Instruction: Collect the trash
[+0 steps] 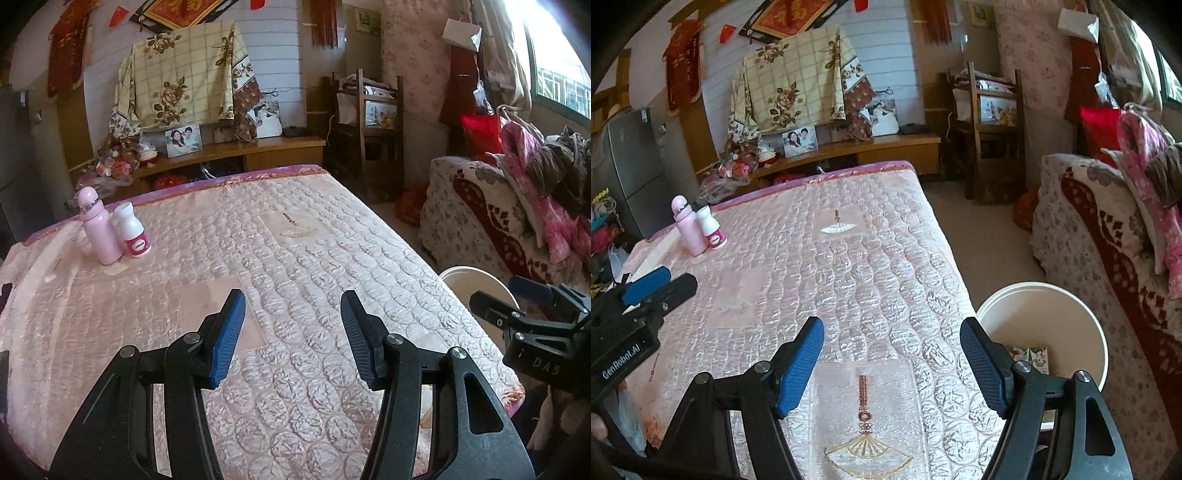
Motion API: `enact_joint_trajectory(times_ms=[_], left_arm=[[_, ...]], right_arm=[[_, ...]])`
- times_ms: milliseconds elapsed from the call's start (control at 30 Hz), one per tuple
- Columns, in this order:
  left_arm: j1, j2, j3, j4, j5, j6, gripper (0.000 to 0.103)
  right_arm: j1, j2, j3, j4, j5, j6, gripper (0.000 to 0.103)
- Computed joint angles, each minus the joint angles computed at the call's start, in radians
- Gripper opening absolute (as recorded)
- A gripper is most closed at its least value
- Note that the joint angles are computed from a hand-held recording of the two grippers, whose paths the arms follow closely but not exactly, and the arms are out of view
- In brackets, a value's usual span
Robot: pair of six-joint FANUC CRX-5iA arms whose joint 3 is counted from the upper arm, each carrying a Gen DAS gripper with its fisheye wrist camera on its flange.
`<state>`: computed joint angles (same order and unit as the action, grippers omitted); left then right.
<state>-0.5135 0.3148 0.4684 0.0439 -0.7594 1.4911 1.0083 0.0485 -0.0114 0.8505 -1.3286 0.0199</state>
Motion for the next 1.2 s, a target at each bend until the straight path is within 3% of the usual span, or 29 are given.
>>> enact_joint_trajectory(times_ms=[300,467,600,700,833,1200], left_arm=[[-0.020,-0.053,-0.079,0.088,0.113,-0.072,0.052],[-0.046,-0.076,-0.113,0.160,0.181,-0.122,0.053],[-0.067,-0.097,-0.158,0.257,0.238,-0.197,0.070],[-0.085,-0.120,-0.204,0.329,0.296,-0.264,0.076],[-0.112,-0.135,-0.208,0.308,0.310,-0.279,0.079],[-0.135,-0.144,-0.206,0.297,0.264,-0.278,0.079]], right_arm=[[0.056,-0.009,0.012,0.104,-0.151,-0.048,0.074],[0.106,-0.025,0.010,0.186,-0.260,-0.068,0.082],[0.146,-0.036,0.007,0.235,-0.346,-0.076,0.085],[0.176,-0.056,-0.007,0.256,-0.395,-0.105,0.087],[0.210,-0.066,-0.013,0.275,-0.462,-0.130,0.091],[0.272,-0.083,-0.029,0.279,-0.573,-0.190,0.092]])
